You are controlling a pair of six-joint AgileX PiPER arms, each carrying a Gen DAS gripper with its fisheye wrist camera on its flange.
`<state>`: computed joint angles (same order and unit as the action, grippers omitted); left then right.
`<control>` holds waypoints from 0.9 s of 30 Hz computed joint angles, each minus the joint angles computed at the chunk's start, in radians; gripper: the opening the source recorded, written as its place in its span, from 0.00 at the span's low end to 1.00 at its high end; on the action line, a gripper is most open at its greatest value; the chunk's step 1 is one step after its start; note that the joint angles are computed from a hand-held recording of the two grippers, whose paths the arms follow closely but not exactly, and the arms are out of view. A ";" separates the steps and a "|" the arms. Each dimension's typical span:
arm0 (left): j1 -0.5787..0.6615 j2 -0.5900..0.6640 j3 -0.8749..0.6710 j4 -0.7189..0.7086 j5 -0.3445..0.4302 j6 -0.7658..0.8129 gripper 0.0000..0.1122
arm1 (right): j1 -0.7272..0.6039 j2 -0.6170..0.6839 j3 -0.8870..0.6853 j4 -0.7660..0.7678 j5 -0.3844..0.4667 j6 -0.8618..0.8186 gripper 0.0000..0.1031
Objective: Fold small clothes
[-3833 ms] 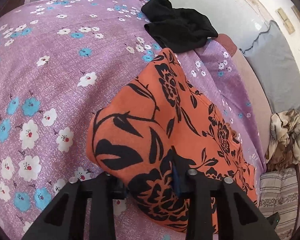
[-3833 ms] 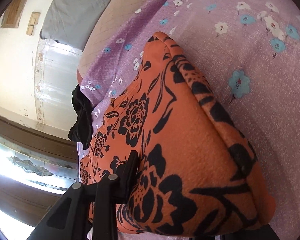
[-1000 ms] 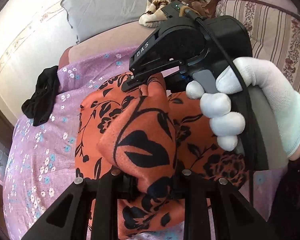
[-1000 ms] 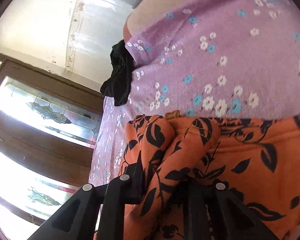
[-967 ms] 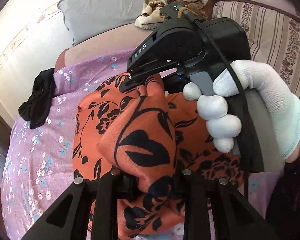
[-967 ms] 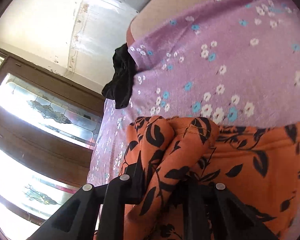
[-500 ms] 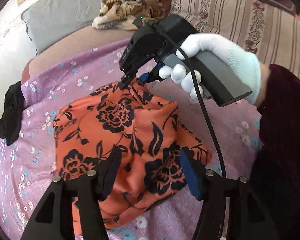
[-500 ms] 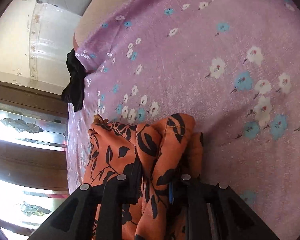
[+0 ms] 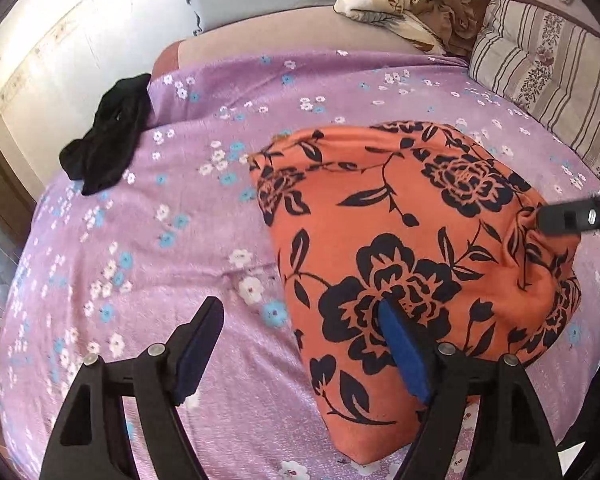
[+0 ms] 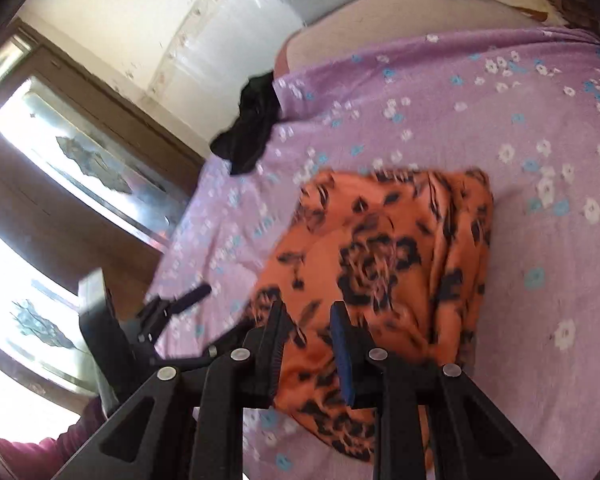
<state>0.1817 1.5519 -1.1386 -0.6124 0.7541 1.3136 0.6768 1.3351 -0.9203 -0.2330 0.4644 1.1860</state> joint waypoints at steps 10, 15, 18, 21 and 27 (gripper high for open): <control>0.167 0.078 0.021 -0.289 0.159 0.310 0.72 | 0.026 -0.070 -0.005 -0.041 0.145 0.105 0.18; 0.146 0.036 0.050 -0.289 0.128 0.328 0.72 | -0.181 0.159 -0.291 0.028 0.222 -0.092 0.18; 0.151 0.043 0.042 -0.287 0.142 0.316 0.72 | -0.302 0.384 -0.463 0.168 0.266 -0.236 0.18; 0.152 0.050 0.040 -0.290 0.149 0.322 0.72 | -0.362 0.521 -0.516 0.253 0.245 -0.314 0.17; 0.154 0.039 0.053 -0.295 0.133 0.326 0.73 | -0.214 0.392 -0.504 0.034 0.383 -0.156 0.17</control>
<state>0.3353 1.5912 -1.0852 -0.9069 0.8871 1.6391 0.4631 1.7272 -1.4241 -0.1994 0.8477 1.0298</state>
